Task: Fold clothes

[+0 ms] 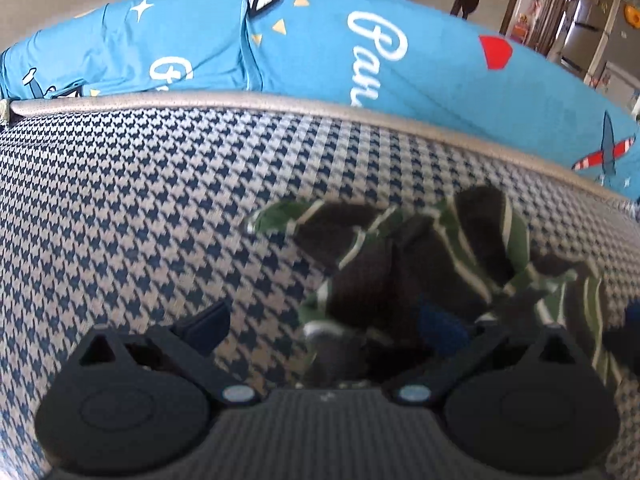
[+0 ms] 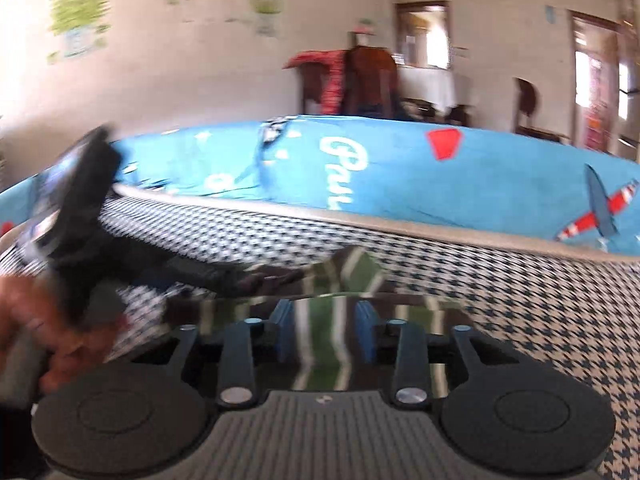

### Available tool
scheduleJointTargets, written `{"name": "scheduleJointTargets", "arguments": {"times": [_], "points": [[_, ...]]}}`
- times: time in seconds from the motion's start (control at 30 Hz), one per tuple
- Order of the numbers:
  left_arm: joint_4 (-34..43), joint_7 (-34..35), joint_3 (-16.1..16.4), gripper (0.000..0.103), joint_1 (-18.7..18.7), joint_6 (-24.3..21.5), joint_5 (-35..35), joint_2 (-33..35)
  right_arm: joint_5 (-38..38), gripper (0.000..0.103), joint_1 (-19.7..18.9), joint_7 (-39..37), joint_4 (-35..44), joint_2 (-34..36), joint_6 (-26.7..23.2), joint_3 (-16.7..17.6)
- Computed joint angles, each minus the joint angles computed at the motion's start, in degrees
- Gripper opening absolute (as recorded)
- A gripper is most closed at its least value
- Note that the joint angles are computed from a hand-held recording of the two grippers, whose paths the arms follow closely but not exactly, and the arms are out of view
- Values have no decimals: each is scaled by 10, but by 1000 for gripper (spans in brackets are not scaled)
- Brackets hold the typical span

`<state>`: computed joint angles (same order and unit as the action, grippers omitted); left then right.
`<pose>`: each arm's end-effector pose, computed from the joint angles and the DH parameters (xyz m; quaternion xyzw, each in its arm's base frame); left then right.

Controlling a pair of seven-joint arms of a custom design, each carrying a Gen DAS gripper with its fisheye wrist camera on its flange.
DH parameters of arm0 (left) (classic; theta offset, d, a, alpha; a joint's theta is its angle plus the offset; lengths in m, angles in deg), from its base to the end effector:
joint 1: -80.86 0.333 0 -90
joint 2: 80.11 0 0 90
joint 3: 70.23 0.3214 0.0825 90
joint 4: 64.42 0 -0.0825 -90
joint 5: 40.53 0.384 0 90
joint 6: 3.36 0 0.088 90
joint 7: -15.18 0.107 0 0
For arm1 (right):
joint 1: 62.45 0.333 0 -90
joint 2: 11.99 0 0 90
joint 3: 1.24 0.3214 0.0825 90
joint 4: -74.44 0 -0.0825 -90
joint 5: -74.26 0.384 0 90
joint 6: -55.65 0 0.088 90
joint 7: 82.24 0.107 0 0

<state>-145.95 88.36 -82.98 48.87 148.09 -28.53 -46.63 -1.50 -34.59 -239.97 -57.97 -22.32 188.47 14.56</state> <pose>0.5655 -0.5106 0.4422 -0.4583 0.8289 -0.3038 0.1025 0.3771 0.3397 0.4505 -0.5122 0.6917 -0.3908 0.3262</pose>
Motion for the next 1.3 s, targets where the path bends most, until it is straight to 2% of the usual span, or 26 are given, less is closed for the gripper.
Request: {"name": "scheduleJointTargets", "arguments": {"times": [0.07, 0.23, 0.43, 0.47, 0.53, 0.57, 0.63, 0.7, 0.8, 0.87, 1.0, 1.07, 1.1, 1.2, 1.3], "points": [[-17, 16, -6, 103, 6, 3, -2, -8, 7, 48, -4, 19, 3, 5, -9, -3], [-60, 51, -12, 103, 8, 10, 5, -27, 32, 72, -10, 43, 17, 24, -21, -13], [-102, 73, -16, 103, 9, 6, 7, -43, 71, 72, -18, 26, 29, 51, 31, -34], [-108, 72, -17, 103, 10, 6, 5, -45, 76, 71, -18, 18, 32, 55, 31, -35], [-118, 69, -20, 103, 13, 7, -4, -49, 90, 46, -13, -2, 37, 62, 20, -34], [-124, 67, -22, 103, 17, 11, -11, -53, 95, 40, -11, -10, 36, 62, 19, -34], [-133, 60, -24, 103, 23, 20, -23, -61, 102, 20, -6, -23, 35, 61, 16, -32], [-146, 46, -19, 103, 25, 40, -25, -72, 101, 15, 1, -30, 30, 56, 9, -27], [-162, 14, -6, 103, 23, 70, -17, -87, 89, 12, 12, -32, 21, 40, -9, -16], [-170, -9, 1, 103, 22, 87, -11, -93, 75, 12, 15, -16, 5, 21, 2, -10], [-172, -21, -7, 103, 32, 97, -17, -95, 61, 11, 22, 1, -8, 5, 17, 6], [-170, -30, -2, 103, 27, 97, -9, -93, 54, 10, 29, 5, -16, -3, 27, 16], [-168, -34, 0, 103, 24, 96, -3, -91, 50, 7, 33, 6, -18, -6, 33, 20], [-159, -37, 2, 103, 18, 84, 9, -83, 39, 6, 42, 6, -29, -14, 75, 27], [-143, -51, 8, 103, 10, 62, 19, -69, 37, 6, 50, -20, -25, -12, 82, 37]]}}
